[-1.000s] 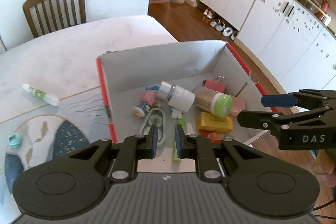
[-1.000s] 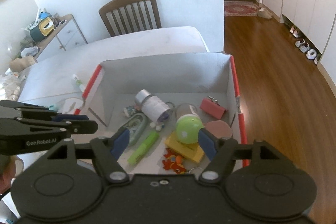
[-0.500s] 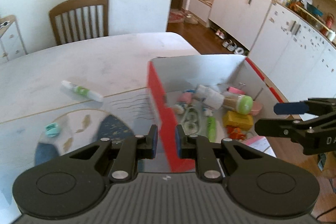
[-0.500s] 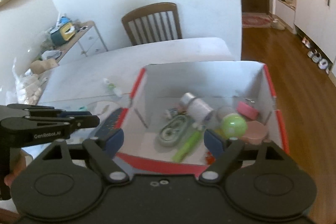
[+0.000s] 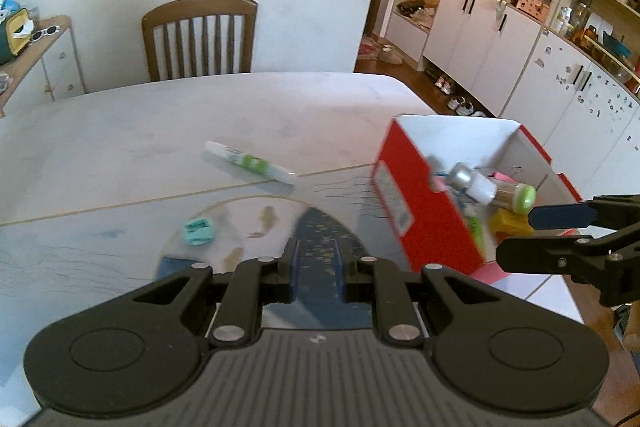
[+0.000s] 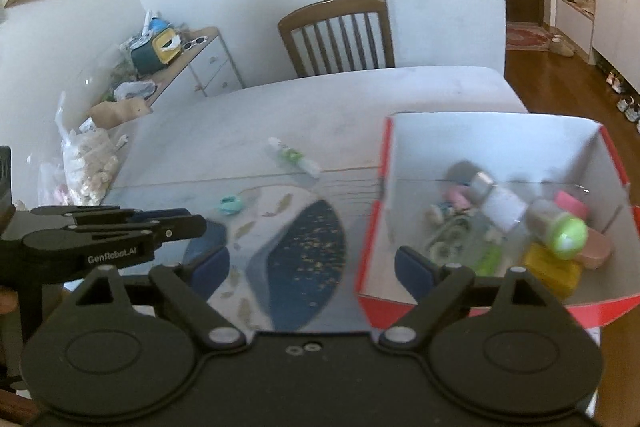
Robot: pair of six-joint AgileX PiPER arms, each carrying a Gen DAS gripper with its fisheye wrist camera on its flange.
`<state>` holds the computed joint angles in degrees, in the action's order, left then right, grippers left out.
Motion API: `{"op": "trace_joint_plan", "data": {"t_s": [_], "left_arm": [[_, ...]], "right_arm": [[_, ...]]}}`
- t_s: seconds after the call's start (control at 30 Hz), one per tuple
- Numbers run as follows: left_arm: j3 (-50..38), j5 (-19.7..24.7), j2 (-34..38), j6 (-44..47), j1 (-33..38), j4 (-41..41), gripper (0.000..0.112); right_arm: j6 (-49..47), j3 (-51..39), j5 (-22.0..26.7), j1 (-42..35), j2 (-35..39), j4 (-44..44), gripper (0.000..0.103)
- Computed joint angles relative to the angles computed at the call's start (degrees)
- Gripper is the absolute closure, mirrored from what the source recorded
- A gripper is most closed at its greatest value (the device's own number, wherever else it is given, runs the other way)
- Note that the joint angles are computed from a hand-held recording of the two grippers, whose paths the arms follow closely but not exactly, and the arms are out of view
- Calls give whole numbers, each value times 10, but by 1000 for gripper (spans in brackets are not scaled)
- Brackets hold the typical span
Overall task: Organize rigid objects
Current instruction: 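Withdraw both tools from the shoebox back over the mat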
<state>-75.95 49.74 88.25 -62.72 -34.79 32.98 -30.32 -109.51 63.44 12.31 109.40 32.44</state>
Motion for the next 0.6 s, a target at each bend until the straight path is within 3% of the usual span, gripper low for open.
{"op": "trace_joint_plan", "data": {"t_s": [0.07, 0.17, 0.2, 0.33, 0.6], "left_arm": [[32, -19, -21, 12, 17, -4, 91], [80, -54, -51, 29, 46, -10, 59], [93, -68, -59, 36, 56, -13, 55], [125, -110, -72, 86, 101, -52, 55], [179, -200, -80, 141, 171, -68, 31]], "right_arm": [[13, 13, -19, 22, -7, -12, 14], [38, 17, -42, 52, -7, -35, 14], [47, 12, -47, 63, -3, -44, 14], [86, -17, -66, 105, 20, -86, 14], [142, -150, -57, 152, 112, -135, 13]]}}
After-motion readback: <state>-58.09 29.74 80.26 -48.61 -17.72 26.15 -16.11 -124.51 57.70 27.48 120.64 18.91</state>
